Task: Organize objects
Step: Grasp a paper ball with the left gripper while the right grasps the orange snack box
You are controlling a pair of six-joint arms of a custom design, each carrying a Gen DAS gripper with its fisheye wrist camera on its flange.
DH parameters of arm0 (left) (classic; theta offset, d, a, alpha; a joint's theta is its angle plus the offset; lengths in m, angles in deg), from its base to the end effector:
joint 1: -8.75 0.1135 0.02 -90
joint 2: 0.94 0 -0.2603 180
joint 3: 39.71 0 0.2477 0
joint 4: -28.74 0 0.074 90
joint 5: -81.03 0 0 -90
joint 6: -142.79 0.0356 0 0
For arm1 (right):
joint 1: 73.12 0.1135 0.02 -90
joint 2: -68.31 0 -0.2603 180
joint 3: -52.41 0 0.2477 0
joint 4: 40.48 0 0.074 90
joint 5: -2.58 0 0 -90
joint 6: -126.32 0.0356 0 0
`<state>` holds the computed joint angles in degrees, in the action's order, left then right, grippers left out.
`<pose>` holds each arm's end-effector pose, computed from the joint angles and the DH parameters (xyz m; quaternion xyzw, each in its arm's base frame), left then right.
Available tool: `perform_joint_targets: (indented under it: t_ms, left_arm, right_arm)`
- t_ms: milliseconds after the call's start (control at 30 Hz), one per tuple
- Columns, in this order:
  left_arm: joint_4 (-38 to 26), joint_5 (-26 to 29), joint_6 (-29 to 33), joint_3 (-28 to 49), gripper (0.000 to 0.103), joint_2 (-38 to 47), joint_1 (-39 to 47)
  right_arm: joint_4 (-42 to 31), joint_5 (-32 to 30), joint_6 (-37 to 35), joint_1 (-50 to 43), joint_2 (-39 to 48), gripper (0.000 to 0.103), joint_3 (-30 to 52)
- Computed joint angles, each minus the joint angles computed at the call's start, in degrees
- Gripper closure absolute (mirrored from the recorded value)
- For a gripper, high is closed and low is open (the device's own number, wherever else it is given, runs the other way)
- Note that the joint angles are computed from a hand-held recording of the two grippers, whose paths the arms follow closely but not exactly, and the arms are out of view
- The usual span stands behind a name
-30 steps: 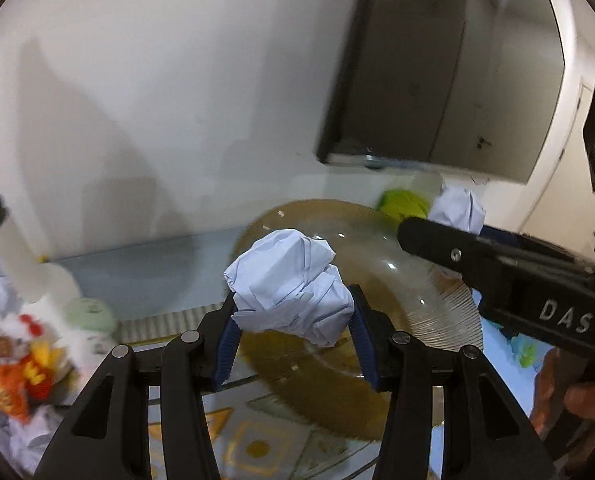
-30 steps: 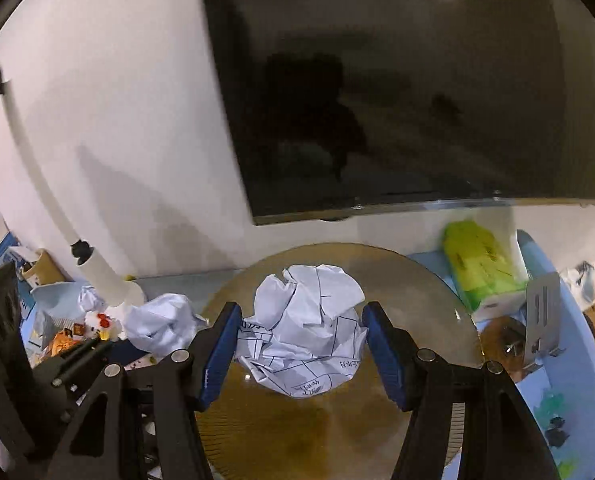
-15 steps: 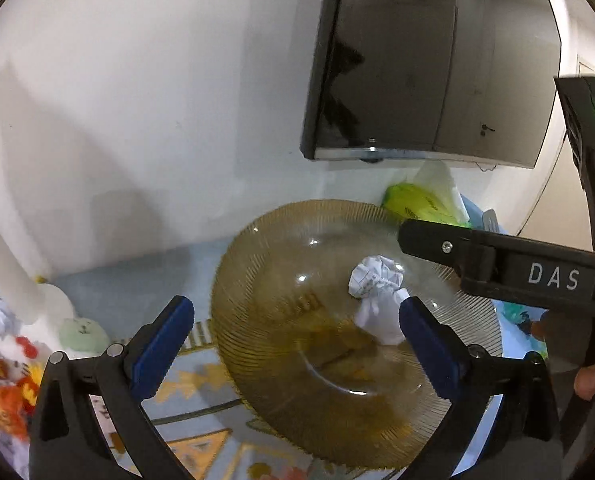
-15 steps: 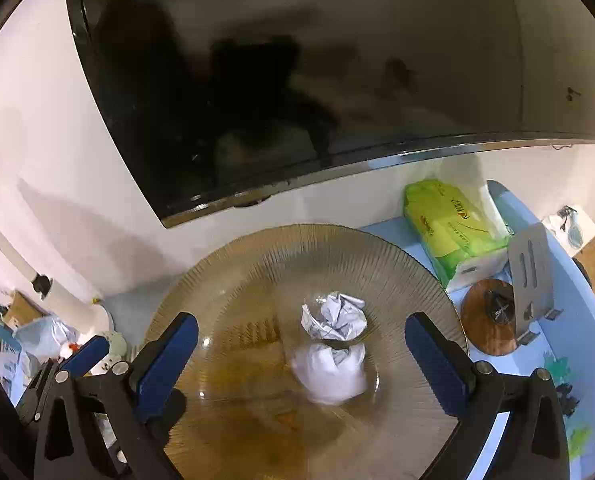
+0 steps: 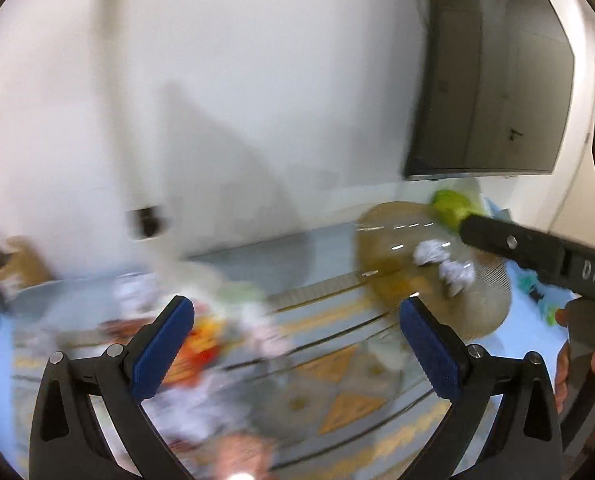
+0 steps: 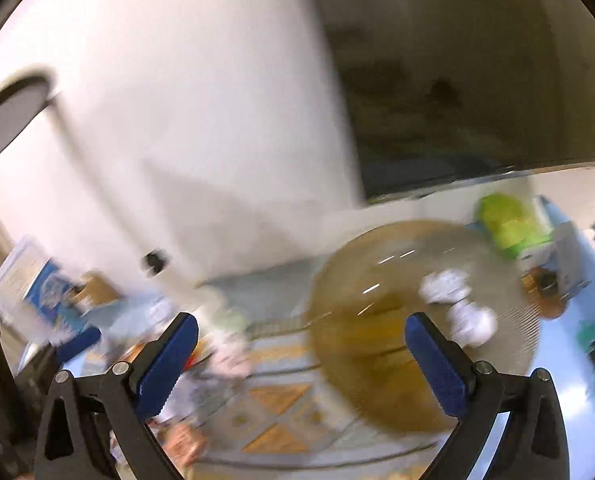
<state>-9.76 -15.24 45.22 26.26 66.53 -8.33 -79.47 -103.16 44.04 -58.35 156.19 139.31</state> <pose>0.2417 -0.0702 0.2771 0.0520 0.9038 -0.0417 0.4228 0.3273 0.0963 0.2998 -0.1130 0.8924 0.2034 0.3866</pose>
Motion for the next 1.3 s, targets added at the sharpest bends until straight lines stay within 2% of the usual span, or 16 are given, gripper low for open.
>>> perform_joint_targets:
  t_ms: [67,133,267,367,500,633,733,767,933,1067,1300]
  left_arm:
    - [-4.5,2.0,3.8,-2.1,0.001,-6.0,5.5]
    - [-8.5,6.7,9.4,-5.2,0.001,-12.0,13.1]
    - [-11.7,16.7,20.3,-15.0,0.001,-21.3,31.4]
    - [-13.5,25.0,29.0,-21.1,0.001,-24.0,45.3]
    - [-12.4,30.0,36.3,-28.9,0.001,-24.8,56.3]
    - [-5.7,29.6,35.5,-33.8,0.001,-18.8,56.8]
    - [0.6,27.9,32.0,-36.5,0.001,-15.8,55.2]
    - [2.7,28.0,30.9,-37.0,0.001,-13.8,54.7]
    - [9.1,20.3,26.4,-38.7,0.000,-13.2,47.2]
    - [11.1,18.6,24.8,-38.6,0.000,-11.6,45.4]
    - [11.0,18.7,24.9,-38.2,0.000,-11.2,45.5]
  right_arm:
    - [1.9,1.8,1.7,5.2,-3.2,0.000,-4.5]
    - [4.1,4.6,2.4,10.9,-4.9,0.000,-8.8]
    - [9.7,11.3,1.6,21.9,-4.1,0.000,-16.8]
    - [14.4,16.4,2.0,28.7,-0.4,0.000,-21.6]
    - [19.4,17.1,2.8,32.0,5.8,0.000,-24.8]
    - [20.6,17.7,3.1,32.8,11.3,0.000,-24.1]
    - [21.4,22.5,1.0,34.4,13.7,0.000,-23.2]
    - [23.0,22.3,0.1,34.4,14.0,0.000,-23.6]
    - [22.0,21.0,-1.0,32.7,17.2,0.000,-19.3]
    - [20.9,20.4,-1.8,31.9,19.3,0.000,-16.0]
    - [20.9,20.5,-2.0,32.0,19.7,0.000,-15.5]
